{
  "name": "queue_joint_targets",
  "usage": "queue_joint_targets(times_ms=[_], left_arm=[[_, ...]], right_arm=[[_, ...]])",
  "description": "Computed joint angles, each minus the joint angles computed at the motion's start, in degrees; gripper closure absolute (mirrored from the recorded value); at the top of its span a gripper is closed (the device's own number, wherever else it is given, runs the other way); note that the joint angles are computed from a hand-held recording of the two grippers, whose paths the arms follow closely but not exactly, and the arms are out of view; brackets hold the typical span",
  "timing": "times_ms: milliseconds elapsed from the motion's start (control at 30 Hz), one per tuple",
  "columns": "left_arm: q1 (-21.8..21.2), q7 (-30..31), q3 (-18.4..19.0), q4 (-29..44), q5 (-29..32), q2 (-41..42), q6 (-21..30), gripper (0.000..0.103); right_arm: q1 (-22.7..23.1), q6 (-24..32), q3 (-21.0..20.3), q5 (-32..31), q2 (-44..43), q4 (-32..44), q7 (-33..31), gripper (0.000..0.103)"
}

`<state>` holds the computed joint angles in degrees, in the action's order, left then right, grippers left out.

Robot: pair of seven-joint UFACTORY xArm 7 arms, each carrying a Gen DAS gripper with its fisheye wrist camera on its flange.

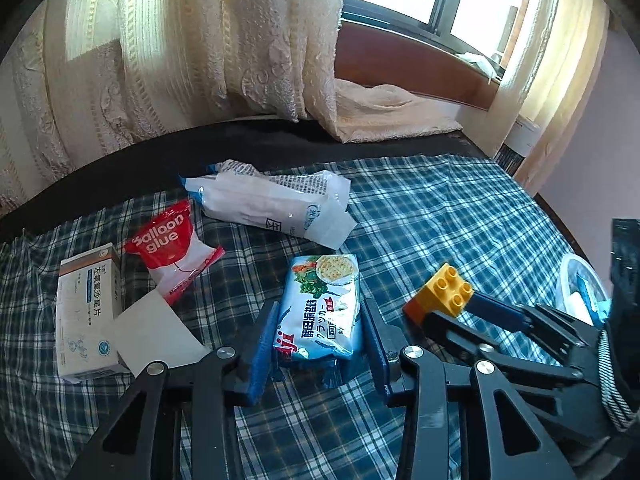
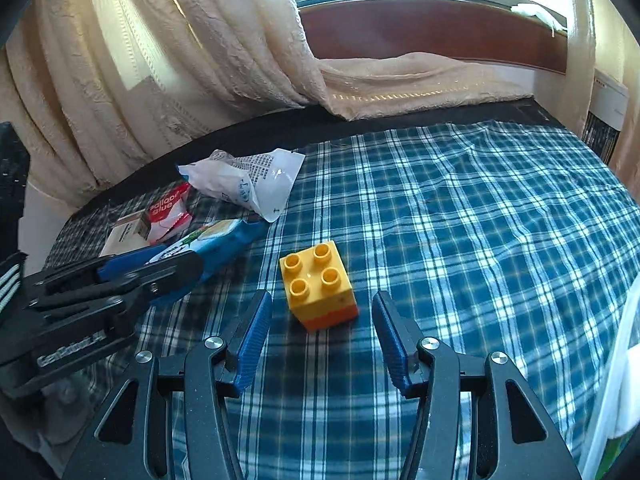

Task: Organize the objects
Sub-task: 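Grasp the orange-yellow Lego block with the right tool while the left tool holds the packet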

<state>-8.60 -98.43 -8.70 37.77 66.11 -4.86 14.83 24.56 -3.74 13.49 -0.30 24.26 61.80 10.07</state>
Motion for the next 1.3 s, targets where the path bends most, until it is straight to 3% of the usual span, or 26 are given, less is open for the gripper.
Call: queue_joint_targets(times_ms=[100, 233, 400, 600, 1067, 1200, 1300], left_arm=[[-0.1, 0.4, 0.0, 0.3, 0.2, 0.4, -0.2, 0.06], [-0.5, 0.3, 0.1, 0.5, 0.6, 0.7, -0.1, 0.06], [-1.3, 0.2, 0.1, 1.4, 0.8, 2.3, 1.4, 0.06], [-3.3, -0.2, 1.1, 3.0, 1.4, 4.7, 3.8, 0.055], [-5.7, 0.6, 3.2, 4.5, 0.1, 7.4, 5.0, 0.057], [-5.8, 0.1, 3.1, 4.0, 0.0, 6.3, 4.8, 0.059], [-5.8, -1.0, 2.5, 3.6, 1.2, 4.8, 5.5, 0.059]], right_arm=[[1.3, 0.2, -1.4, -0.2, 0.3, 0.3, 0.5, 0.066], [0.1, -1.5, -0.6, -0.1, -0.9, -1.6, 0.6, 0.068], [1.4, -4.4, -2.7, -0.2, -4.5, -6.3, 1.4, 0.068], [-6.3, -6.7, 4.5, -1.9, -7.0, -10.9, 2.8, 0.069], [-4.5, -4.7, 3.2, -2.9, -6.3, -10.3, 3.5, 0.068], [-3.6, -3.3, 2.5, -2.4, -5.6, -9.1, 3.3, 0.057], [-1.6, -2.8, 0.6, -2.1, -5.1, -8.4, 2.9, 0.055]])
